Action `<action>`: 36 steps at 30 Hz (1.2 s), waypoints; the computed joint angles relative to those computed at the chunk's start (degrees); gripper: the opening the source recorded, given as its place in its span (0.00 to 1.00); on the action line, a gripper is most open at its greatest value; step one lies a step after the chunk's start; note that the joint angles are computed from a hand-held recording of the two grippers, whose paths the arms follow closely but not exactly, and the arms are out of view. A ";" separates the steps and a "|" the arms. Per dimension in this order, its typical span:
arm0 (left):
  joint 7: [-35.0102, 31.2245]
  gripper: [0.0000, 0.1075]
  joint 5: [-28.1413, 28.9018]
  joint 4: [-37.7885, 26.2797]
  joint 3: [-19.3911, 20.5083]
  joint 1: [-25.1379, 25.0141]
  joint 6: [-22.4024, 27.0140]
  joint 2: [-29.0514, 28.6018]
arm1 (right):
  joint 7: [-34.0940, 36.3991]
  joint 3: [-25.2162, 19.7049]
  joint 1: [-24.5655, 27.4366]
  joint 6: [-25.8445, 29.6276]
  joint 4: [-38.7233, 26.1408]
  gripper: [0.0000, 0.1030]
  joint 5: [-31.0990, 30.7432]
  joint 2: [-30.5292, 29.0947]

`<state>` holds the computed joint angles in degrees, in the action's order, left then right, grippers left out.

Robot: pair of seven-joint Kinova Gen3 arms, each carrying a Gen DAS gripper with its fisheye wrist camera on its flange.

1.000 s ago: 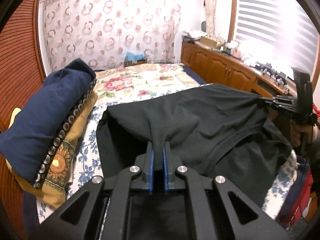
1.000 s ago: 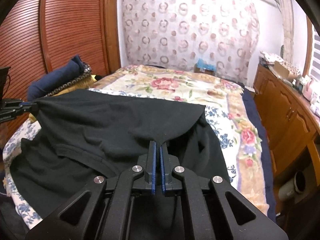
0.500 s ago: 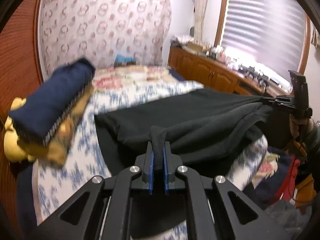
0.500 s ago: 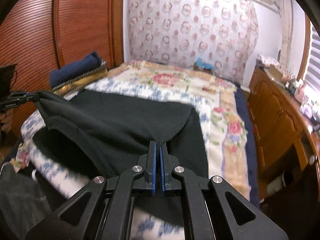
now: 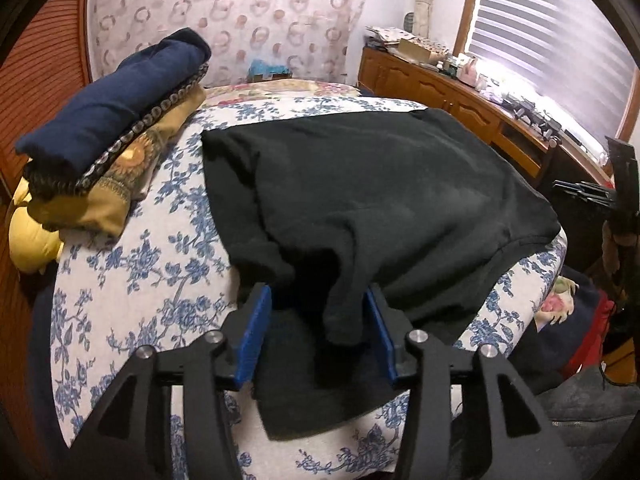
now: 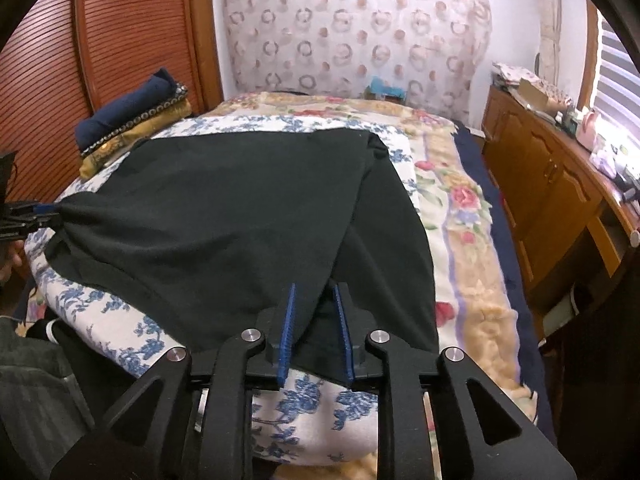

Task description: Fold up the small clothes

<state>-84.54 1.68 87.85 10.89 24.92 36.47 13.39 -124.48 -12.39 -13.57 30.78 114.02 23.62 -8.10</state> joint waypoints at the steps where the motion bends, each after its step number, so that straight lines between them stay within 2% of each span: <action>1: 0.64 0.48 -0.53 0.29 -0.28 0.37 -0.20 -0.17 | -0.76 -0.51 0.02 -0.42 0.21 0.21 0.60 -0.09; 3: 2.24 0.55 -1.74 0.84 -0.78 1.09 -0.76 -0.42 | -1.95 -1.46 -0.24 -1.62 0.79 0.23 1.58 -0.25; 7: 2.66 0.56 -1.11 0.94 -0.56 0.41 -1.07 -0.16 | -3.21 -2.52 -1.30 -3.37 0.79 0.26 2.69 0.86; 13: 4.05 0.56 -0.27 -0.46 -0.73 -0.15 0.45 2.27 | -9.38 -4.20 -3.48 -5.88 0.66 0.29 8.32 3.00; 17: 4.10 0.56 0.04 0.55 -0.76 -0.16 -0.36 2.20 | -10.03 -3.26 -5.74 -6.74 -0.35 0.33 9.51 4.83; 28: 6.93 0.56 -2.63 0.86 -1.42 1.14 -1.29 2.17 | -9.01 0.80 -12.63 -4.72 -4.27 0.49 9.89 10.92; 31: 7.43 0.56 -2.83 1.08 -1.43 1.21 -1.54 2.01 | -10.72 1.91 -14.96 -3.24 -5.17 0.56 11.99 12.45; 36: 7.63 0.56 -1.84 1.92 -1.03 0.57 -2.90 1.65 | -12.41 3.42 -17.23 -2.33 -5.49 0.59 13.45 13.84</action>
<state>-76.91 -0.16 89.77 9.86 25.49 33.57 15.03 -136.89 -8.97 -30.80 28.44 108.53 37.07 5.74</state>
